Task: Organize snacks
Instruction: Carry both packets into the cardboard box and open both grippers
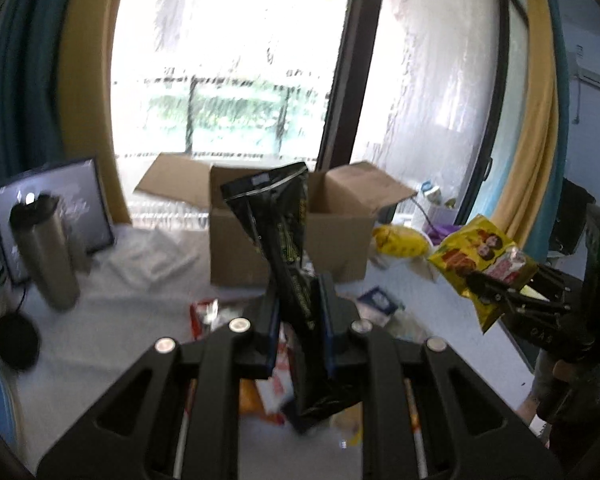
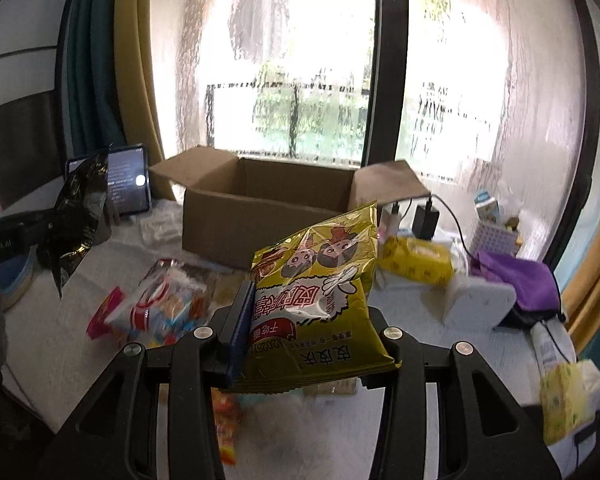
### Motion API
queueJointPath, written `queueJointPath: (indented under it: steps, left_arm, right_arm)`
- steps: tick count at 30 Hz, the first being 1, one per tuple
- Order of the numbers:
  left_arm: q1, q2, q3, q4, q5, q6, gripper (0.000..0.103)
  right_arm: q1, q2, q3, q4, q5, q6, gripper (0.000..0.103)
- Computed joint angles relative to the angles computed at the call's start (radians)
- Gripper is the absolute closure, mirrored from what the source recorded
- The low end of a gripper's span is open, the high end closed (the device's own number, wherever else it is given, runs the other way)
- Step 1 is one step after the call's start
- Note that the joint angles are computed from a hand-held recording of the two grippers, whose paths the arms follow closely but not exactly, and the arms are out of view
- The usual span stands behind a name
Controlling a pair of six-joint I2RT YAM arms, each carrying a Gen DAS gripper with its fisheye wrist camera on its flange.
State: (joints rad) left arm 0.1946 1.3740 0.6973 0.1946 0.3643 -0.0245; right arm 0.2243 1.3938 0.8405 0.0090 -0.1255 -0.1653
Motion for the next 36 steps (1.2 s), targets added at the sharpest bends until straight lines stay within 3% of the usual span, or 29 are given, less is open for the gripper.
queueJointPath:
  steps: [15,25,36]
  left_arm:
    - [-0.037,0.275,0.321,0.030,0.018,0.038,0.085]
    - [-0.056,0.537,0.637,-0.064,-0.003,0.041,0.085]
    - [-0.098,0.862,1.088,-0.255,-0.081,0.035,0.085]
  right_arm:
    - [0.008,0.249,0.294,0.039,-0.008,-0.037,0.058]
    - [-0.010,0.476,0.584,-0.004,-0.062,-0.014,0.058]
    - [-0.011,0.825,1.063,-0.157,-0.083,0.002,0.058]
